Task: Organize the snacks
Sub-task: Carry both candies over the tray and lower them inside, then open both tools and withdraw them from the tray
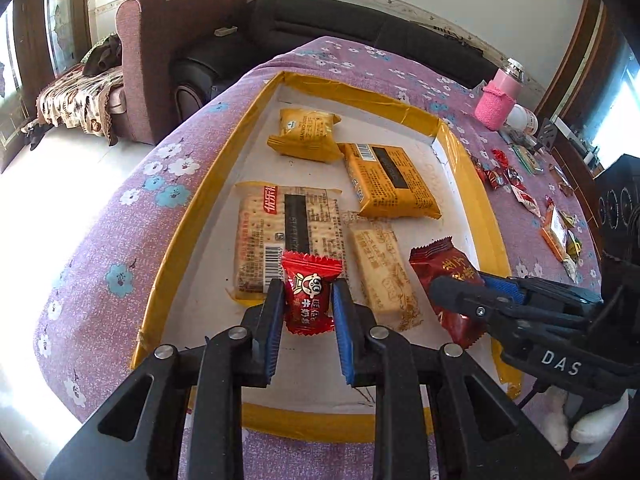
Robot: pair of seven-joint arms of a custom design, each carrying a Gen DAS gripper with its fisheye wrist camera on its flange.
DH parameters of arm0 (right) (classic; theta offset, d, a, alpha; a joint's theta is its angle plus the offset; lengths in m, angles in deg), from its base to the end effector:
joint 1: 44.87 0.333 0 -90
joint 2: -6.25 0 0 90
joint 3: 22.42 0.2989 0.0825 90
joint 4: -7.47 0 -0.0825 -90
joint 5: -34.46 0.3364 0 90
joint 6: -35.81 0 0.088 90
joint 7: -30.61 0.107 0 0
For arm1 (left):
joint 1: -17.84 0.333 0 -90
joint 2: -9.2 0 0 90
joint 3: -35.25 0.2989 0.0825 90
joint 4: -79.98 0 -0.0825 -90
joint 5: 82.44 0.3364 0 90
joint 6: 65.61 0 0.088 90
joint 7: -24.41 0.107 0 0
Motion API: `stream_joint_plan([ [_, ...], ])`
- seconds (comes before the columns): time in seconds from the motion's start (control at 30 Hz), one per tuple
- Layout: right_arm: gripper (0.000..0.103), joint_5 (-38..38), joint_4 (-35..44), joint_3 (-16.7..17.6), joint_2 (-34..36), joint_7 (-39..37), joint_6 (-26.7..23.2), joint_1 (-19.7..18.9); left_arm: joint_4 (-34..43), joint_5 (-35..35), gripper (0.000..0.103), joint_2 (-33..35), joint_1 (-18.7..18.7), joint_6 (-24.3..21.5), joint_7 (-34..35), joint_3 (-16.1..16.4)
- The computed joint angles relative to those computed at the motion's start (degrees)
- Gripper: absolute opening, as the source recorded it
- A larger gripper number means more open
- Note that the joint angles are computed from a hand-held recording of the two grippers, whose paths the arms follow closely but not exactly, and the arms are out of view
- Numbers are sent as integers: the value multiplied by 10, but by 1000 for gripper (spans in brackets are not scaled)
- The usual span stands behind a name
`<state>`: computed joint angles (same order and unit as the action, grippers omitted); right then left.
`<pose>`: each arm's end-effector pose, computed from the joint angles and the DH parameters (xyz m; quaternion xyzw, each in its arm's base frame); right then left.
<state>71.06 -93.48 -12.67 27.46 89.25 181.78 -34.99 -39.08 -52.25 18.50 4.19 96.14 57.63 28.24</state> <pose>0.6052 0.1949 0.4105 -0.7906 0.5230 0.0104 0.3182 0.5280 -0.2231 0.4255 -0.7306 0.6067 -0.2629 0.1702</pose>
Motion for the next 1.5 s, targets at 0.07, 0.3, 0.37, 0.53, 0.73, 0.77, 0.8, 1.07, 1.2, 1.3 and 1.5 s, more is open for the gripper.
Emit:
stream_joint_plan([
  [0.07, 31, -19, -9, -4, -3, 5, 21, 12, -4, -5, 27, -4, 2, 2, -3, 1],
  [0.3, 35, -5, -18, 7, -17, -3, 27, 4, -27, 86, 56, -45, 5, 6, -107, 11],
  [0.37, 35, 34, -32, 14, -35, -28, 33, -9, -23, 103, 61, -53, 11, -10, -129, 4],
  [0.53, 44, 118, -80, -1, -95, -80, 58, -21, 5, 150, 68, -58, 9, -50, -171, -19],
  [0.73, 44, 172, -136, -42, -155, -119, 72, -26, 57, 147, 68, -28, -15, -31, -138, -40],
  [0.77, 45, 180, -146, -49, -165, -125, 73, -27, 67, 138, 68, -22, -21, -30, -124, -43],
  [0.8, 46, 189, -157, -57, -176, -131, 74, -29, 76, 131, 68, -16, -28, -31, -111, -45],
  [1.07, 47, 245, -233, -109, -249, -166, 83, -36, 140, 152, 68, -5, -96, -77, -90, -49],
  [1.2, 53, 265, -291, -127, -303, -180, 118, -29, 156, 196, 68, -12, -122, -95, -114, -56],
  [1.3, 55, 287, -334, -141, -338, -195, 155, -17, 169, 207, 68, -12, -136, -109, -108, -67],
  [1.5, 55, 253, -401, -175, -385, -182, 188, -5, 162, 243, 68, -29, -154, -115, -129, -80],
])
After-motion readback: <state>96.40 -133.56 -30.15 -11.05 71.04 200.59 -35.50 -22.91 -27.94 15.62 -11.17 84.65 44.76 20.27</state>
